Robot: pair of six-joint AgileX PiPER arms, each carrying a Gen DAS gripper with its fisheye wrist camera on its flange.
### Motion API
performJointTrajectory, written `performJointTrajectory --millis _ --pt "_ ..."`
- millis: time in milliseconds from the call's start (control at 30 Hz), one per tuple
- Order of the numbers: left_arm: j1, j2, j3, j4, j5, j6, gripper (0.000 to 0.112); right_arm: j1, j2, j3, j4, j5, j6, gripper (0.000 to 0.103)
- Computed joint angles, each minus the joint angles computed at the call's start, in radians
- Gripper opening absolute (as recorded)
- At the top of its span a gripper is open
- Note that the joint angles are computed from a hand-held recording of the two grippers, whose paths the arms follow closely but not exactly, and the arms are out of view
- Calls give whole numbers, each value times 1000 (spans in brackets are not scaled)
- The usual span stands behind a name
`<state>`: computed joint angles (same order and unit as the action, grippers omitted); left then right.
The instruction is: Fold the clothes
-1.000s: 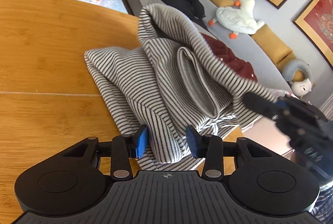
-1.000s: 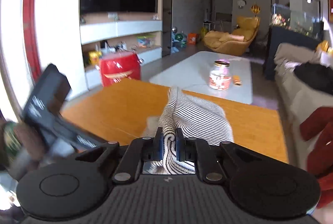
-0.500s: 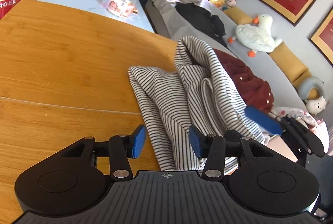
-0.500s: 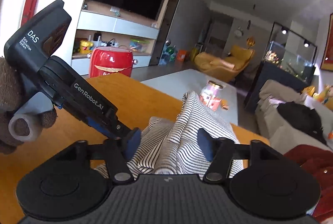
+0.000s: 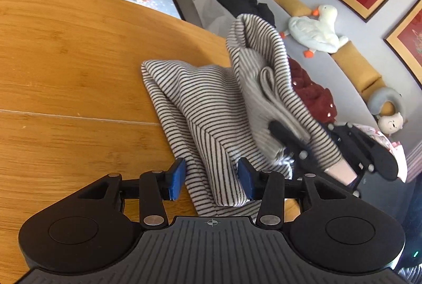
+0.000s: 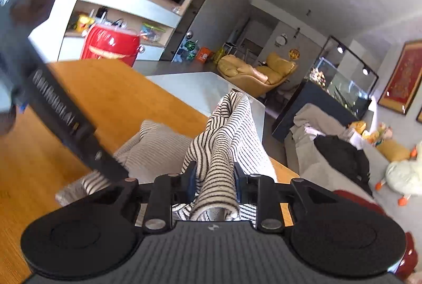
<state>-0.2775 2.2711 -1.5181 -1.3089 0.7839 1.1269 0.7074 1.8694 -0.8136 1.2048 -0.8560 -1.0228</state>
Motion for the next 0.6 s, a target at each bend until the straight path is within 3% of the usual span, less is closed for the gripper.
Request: performJointTrajectory --millis 100,233,333,367,433,500,600 --pt "-19 18 -19 -12 -3 5 47 -135 -239 69 -196 288 233 23" --pt "-20 40 -34 -31 18 21 47 -233 -267 39 -488 529 488 24" --pt "-16 38 -21 -39 19 38 47 -221 -173 18 -418 506 418 25" --pt "-11 34 -15 -36 16 36 39 -219 -144 15 -415 495 423 25" --pt "16 25 -2 -27 30 30 42 -213 -119 21 -402 488 436 25" --pt "43 -10 38 -25 10 43 50 -144 -87 30 -271 404 290 26" --pt "77 -79 102 -66 -44 106 51 25 23 -26 -34 203 12 35"
